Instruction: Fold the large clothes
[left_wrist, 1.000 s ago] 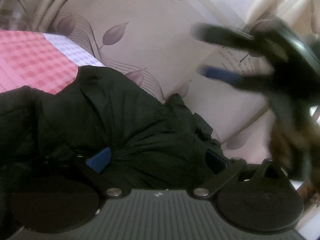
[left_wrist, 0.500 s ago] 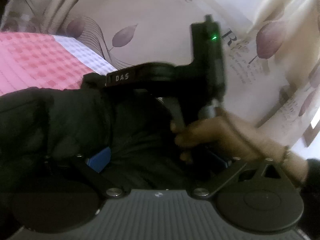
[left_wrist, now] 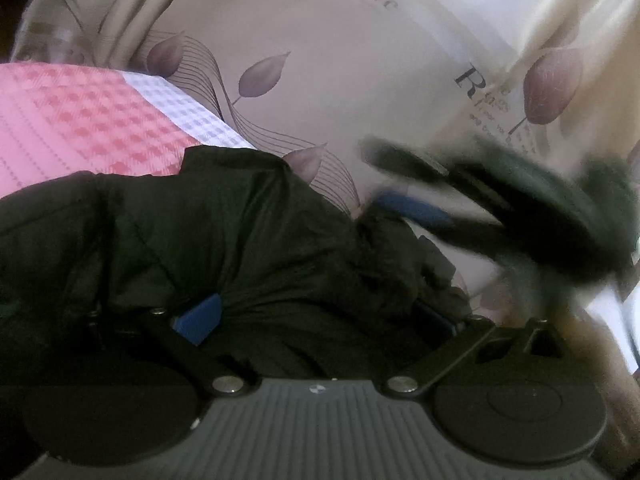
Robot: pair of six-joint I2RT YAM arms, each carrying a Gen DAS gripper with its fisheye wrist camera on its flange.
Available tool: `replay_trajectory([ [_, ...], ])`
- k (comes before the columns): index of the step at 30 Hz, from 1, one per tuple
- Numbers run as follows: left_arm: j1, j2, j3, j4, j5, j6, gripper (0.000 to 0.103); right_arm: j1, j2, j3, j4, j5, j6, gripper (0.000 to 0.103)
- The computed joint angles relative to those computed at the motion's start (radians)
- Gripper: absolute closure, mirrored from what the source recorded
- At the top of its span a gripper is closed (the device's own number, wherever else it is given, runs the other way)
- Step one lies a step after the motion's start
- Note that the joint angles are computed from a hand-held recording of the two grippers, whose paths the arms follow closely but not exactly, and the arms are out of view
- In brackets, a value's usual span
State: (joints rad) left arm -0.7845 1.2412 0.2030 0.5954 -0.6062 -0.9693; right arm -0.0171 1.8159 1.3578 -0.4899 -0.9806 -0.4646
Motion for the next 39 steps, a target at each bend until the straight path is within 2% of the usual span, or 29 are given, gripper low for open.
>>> replay_trajectory([
  [2,0.002,0.004,0.002,0.003,0.000,0.001,0.001,-0.109,-0.115,-0.120,-0.014,-0.004,-0.104,0.041],
  [5,0.003,0.003,-0.001,0.003,-0.001,-0.002,0.001,-0.243,-0.236,-0.271,-0.007,0.060,-0.271,0.041],
  [7,0.003,0.001,0.003,-0.008,-0.002,-0.002,0.001,-0.290,-0.300,-0.375,0.058,0.201,-0.358,0.044],
  [8,0.003,-0.001,0.004,-0.013,-0.001,-0.001,0.001,-0.326,-0.311,-0.416,0.096,0.239,-0.400,0.047],
  [10,-0.001,0.001,0.012,-0.027,-0.007,0.001,0.001,-0.416,-0.289,-0.470,0.187,0.224,-0.451,0.047],
  [12,0.004,0.003,0.024,-0.043,0.005,0.017,0.001,-0.498,-0.203,-0.456,0.233,0.157,-0.448,0.046],
  [14,0.005,0.008,0.049,-0.086,0.009,0.033,0.001,-0.543,-0.104,-0.389,0.192,0.085,-0.437,0.046],
  [15,0.000,0.006,0.066,-0.120,0.005,0.042,0.001,-0.541,-0.091,-0.374,0.184,0.083,-0.429,0.046],
  [17,-0.013,-0.035,0.108,-0.249,-0.010,0.047,0.002,-0.530,-0.114,-0.365,0.168,0.105,-0.400,0.045],
  [19,-0.043,-0.115,0.148,-0.399,-0.055,0.046,0.001,-0.559,-0.162,-0.377,0.127,0.075,-0.380,0.044],
  [21,-0.070,-0.166,0.159,-0.431,-0.122,0.111,0.000,-0.628,-0.238,-0.416,0.096,-0.038,-0.423,0.044],
  [22,-0.066,-0.169,0.177,-0.441,-0.141,0.166,0.000,-0.672,-0.265,-0.417,0.040,-0.096,-0.487,0.044],
  [24,-0.004,-0.126,0.224,-0.479,-0.070,0.225,0.000,-0.721,-0.290,-0.399,-0.107,-0.146,-0.655,0.044],
  [26,0.073,-0.034,0.265,-0.519,0.005,0.207,0.005,-0.733,-0.312,-0.410,-0.193,-0.114,-0.814,0.044],
  [29,0.102,0.010,0.236,-0.456,0.017,0.201,0.003,-0.722,-0.340,-0.504,-0.104,0.011,-0.904,0.045],
  [33,0.058,0.070,0.284,-0.523,-0.052,0.200,0.003,-0.729,-0.279,-0.562,-0.005,0.024,-0.868,0.045],
  [35,0.067,0.084,0.296,-0.538,-0.044,0.195,0.003,-0.729,-0.275,-0.571,0.012,0.018,-0.860,0.045],
  [39,0.073,0.124,0.329,-0.565,-0.051,0.199,0.001,-0.728,-0.192,-0.485,-0.071,0.014,-0.850,0.043],
])
